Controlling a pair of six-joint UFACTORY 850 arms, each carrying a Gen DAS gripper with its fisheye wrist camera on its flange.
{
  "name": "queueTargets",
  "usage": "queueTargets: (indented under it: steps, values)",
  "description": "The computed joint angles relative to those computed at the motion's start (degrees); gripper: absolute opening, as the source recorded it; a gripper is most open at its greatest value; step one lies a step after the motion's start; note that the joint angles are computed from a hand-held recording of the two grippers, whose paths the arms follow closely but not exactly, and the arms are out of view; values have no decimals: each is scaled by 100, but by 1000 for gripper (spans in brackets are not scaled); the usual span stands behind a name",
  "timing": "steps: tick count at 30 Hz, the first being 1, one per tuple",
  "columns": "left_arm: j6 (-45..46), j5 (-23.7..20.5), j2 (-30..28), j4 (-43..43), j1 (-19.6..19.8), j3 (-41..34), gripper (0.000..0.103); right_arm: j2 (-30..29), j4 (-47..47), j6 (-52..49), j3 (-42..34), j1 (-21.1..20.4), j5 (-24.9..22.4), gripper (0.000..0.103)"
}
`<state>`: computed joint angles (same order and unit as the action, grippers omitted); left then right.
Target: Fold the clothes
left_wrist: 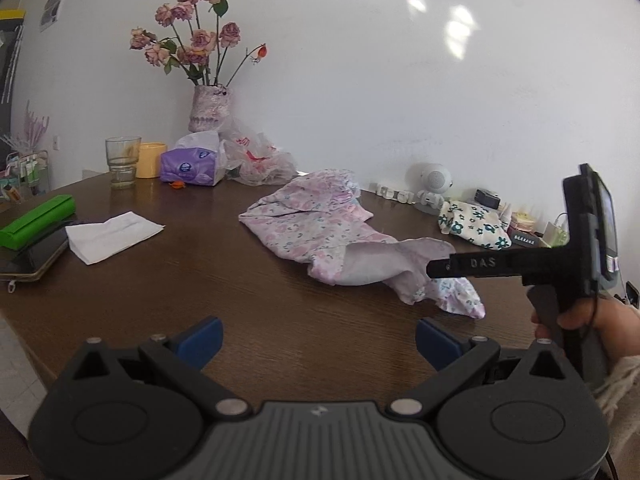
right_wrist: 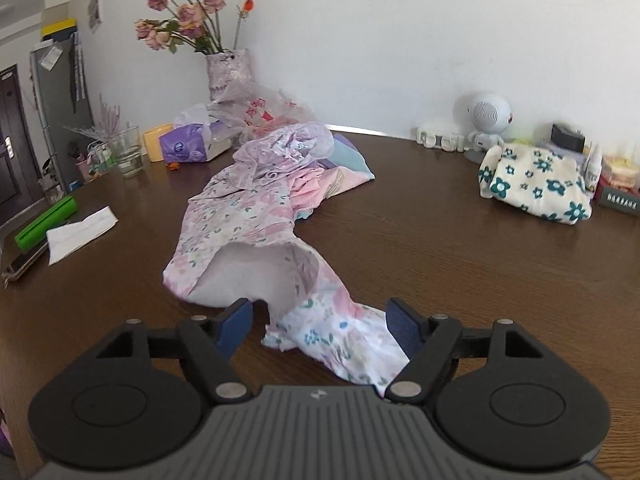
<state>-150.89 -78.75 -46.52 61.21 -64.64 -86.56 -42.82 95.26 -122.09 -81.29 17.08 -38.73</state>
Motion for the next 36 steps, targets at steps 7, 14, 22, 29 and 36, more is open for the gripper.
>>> queueTargets:
  steps: [7, 14, 22, 29, 36]
  values:
    - [-205, 27, 172, -59, -17, 313, 103, -190, -323, 577, -310, -64, -94, 1]
    - [123, 170, 125, 535, 65, 188, 103, 925, 319, -1499, 927, -1287, -871, 1]
    - [2212, 1290, -634, 1552, 767, -1364, 103, 1246, 386, -2037, 1515, -2092, -730, 1]
    - [5158, 1925, -2017, 251, 1323, -3687, 100, 1033, 338, -1753, 1544, -2292, -906, 1]
    - [5299, 2391, -1687, 65, 1479, -3150, 6, 862, 456, -1655, 1373, -2294, -797, 1]
